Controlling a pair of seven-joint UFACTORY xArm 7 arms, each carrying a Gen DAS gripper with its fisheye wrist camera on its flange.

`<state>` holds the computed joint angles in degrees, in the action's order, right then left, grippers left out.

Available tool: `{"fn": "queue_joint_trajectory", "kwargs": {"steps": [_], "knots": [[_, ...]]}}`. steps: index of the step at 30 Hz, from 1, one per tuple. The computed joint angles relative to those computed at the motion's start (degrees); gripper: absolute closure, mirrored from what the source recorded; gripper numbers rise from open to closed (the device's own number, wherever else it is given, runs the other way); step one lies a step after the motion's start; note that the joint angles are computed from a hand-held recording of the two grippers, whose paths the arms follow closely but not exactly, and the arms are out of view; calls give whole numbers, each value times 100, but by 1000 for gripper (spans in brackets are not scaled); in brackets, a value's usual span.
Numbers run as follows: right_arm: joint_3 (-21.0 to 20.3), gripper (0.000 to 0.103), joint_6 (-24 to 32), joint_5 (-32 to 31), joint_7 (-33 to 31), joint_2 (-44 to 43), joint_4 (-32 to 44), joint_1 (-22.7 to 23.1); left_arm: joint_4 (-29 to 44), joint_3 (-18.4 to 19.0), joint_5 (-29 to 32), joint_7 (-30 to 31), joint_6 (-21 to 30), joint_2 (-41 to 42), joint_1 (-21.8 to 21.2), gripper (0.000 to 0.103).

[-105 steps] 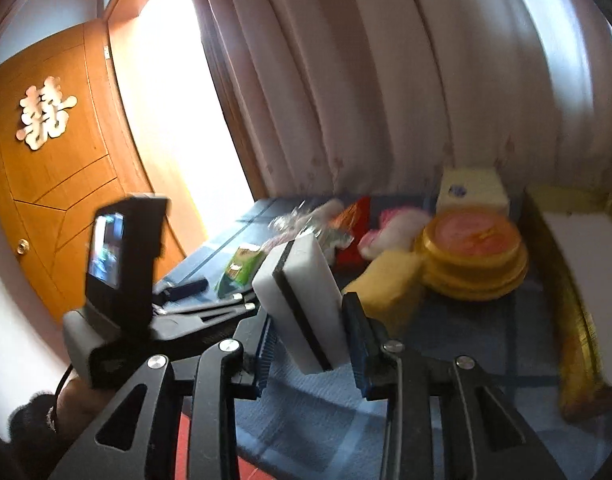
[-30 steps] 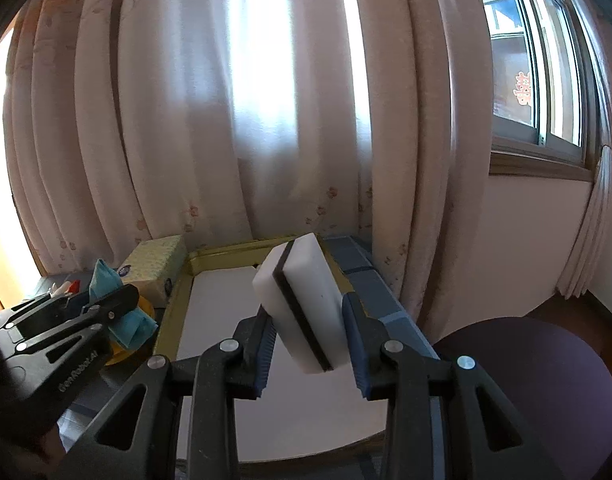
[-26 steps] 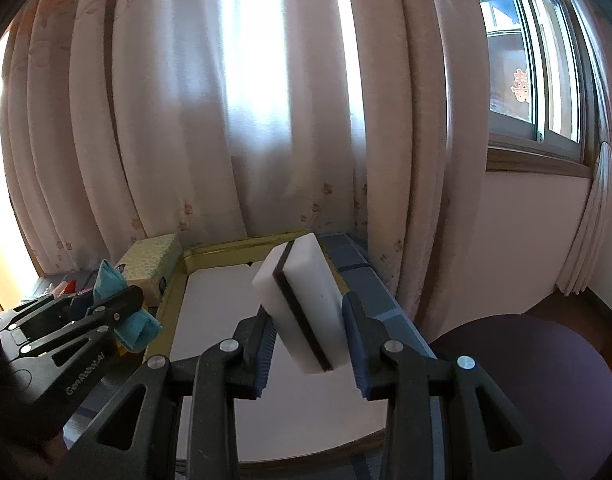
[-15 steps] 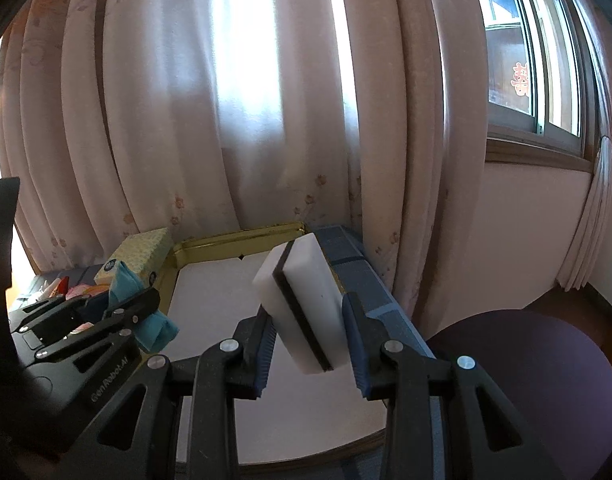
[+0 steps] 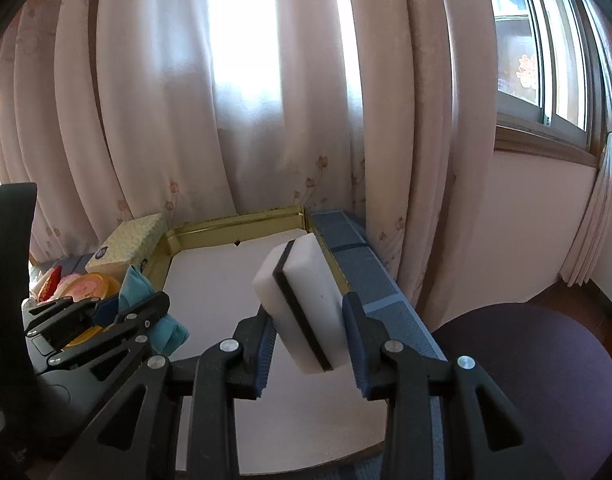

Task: Organize soft objects
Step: 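Carry the sponge and teal cloth in both grippers over the gold tray, then open the right gripper over the tray while the left releases the teal cloth, then move both grippers back toward the pile of soft items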

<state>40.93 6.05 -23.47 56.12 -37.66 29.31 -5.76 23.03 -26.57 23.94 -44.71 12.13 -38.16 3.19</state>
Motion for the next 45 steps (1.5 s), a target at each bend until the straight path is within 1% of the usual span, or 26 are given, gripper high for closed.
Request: {"fn": "queue_joint_trajectory", "kwargs": {"steps": [6,12,14,15,19,21,22,23,24,25,26,27,29,32,36,39,41,45], "knots": [[127,67,20,-100,8,103,63,-132,0,-1,26,-10,-10,79,23,86],[122,67,58,-169,21,229,101,-133,-11,34,47,-26,-80,175,56,86],[111,67,74,-194,29,263,114,-129,1,-27,93,-45,-59,159,120,86],[172,67,100,-257,35,232,128,-204,-1,-32,99,-56,-58,153,126,86],[142,67,55,-308,49,297,147,-191,8,-73,132,-106,-12,131,167,86],[115,64,-67,-329,24,362,136,-177,4,-115,172,-156,37,84,214,80],[43,62,-205,-309,-11,425,108,-121,-7,-116,182,-176,60,45,213,75],[0,51,-246,-259,-32,455,91,-75,-14,-112,180,-197,112,-9,196,61],[-29,37,-253,-197,-32,464,78,-43,-71,-13,158,-165,33,-77,97,48],[-44,35,-338,-131,18,414,22,-36,-71,-109,167,-251,145,-204,171,41],[-32,33,-429,-64,82,299,-55,-66,-90,-196,204,-341,219,-359,253,26],[-78,31,-564,13,96,214,-139,-41,-139,-231,249,-401,211,-519,303,14],[-127,29,-734,188,62,82,-249,22,-249,-236,288,-453,124,-791,329,3],[100,24,-770,432,97,-288,-331,-113,-416,-192,261,-415,155,-1181,311,1],[317,23,-805,629,99,-426,-302,-150,-643,100,95,-215,301,-1478,144,1],[553,23,-858,737,148,-426,-222,-223,-878,354,-48,-42,472,-1807,17,1],[751,23,-929,822,247,-416,-167,-295,-1065,525,-133,71,557,-2068,-25,1],[1251,23,-1176,966,425,-371,15,-561,-1458,770,-220,305,731,-2724,84,1]]}}
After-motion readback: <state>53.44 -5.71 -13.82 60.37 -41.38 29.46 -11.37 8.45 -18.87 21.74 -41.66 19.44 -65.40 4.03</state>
